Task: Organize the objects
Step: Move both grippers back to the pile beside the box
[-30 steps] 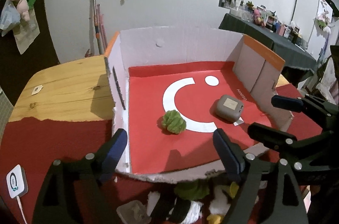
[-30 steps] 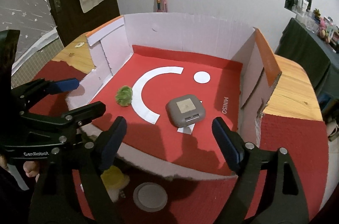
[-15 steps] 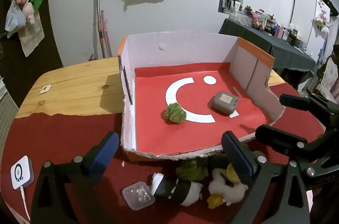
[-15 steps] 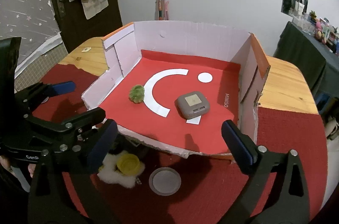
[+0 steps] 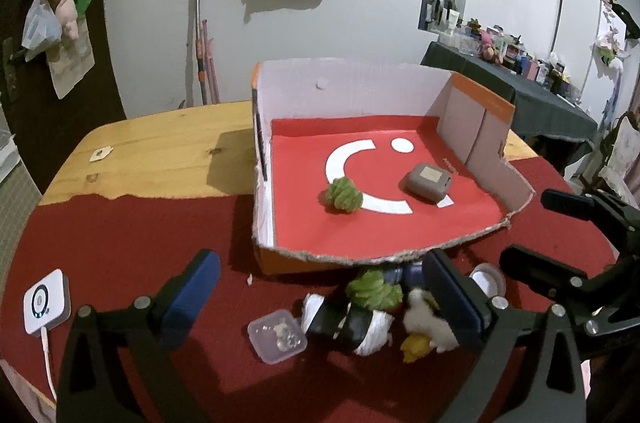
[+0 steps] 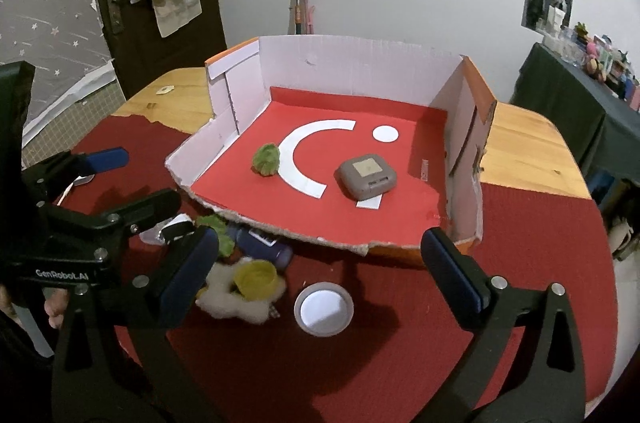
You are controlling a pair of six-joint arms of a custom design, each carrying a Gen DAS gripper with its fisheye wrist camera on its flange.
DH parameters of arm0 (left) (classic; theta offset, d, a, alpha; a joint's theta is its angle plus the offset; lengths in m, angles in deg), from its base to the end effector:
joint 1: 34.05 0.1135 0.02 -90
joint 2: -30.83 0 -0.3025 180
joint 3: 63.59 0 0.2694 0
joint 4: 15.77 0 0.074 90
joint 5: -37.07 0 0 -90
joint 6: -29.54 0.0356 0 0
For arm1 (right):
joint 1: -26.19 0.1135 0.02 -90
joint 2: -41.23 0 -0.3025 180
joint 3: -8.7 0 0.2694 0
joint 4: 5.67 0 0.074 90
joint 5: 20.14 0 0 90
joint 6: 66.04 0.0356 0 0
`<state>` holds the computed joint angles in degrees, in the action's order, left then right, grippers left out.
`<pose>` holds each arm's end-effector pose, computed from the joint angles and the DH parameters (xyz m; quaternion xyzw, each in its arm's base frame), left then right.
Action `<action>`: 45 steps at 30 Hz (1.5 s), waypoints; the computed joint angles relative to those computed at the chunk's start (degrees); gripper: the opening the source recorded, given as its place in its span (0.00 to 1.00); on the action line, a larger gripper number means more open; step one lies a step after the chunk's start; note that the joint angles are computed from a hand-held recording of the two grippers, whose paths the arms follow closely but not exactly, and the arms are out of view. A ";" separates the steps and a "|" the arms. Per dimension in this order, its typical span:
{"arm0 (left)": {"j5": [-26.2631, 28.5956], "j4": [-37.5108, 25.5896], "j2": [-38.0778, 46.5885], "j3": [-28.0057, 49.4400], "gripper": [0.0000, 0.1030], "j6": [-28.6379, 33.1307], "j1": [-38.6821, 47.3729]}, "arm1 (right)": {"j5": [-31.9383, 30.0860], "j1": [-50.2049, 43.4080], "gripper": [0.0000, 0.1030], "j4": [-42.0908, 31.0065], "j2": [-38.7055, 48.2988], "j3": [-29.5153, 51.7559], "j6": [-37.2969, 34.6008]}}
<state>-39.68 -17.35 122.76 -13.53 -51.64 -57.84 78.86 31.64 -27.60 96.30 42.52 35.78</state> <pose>0.2801 -0.1324 0.1613 0.2999 0.8630 -0.1562 0.3754 0.1772 0.0113 0.1892 0.0820 0.9117 -0.0117 0.4024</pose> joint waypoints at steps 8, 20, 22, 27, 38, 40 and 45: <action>0.24 0.66 -0.58 -2.66 1.00 0.26 0.58 | 3.90 5.60 1.00 -0.40 -1.90 -2.18 2.93; 0.49 2.42 0.65 -5.72 1.00 0.75 1.39 | 8.20 11.44 1.00 1.11 -1.79 -6.01 7.47; 0.37 2.91 1.18 -6.15 1.00 0.90 1.44 | 8.11 11.65 1.00 1.67 -1.31 -6.49 7.89; -0.13 4.23 2.27 -6.92 1.00 0.65 2.13 | 7.69 10.53 1.00 2.62 -0.27 -7.65 8.10; 0.19 5.20 6.27 -5.69 0.85 2.05 5.74 | 3.34 0.75 0.79 4.54 0.62 -10.39 6.01; 0.16 5.23 7.11 -5.22 0.83 2.01 5.97 | 2.89 0.20 0.75 5.93 2.07 -10.54 5.54; 0.82 5.55 7.88 -4.63 0.80 1.83 6.45 | 2.62 0.09 0.66 8.79 5.35 -10.46 5.11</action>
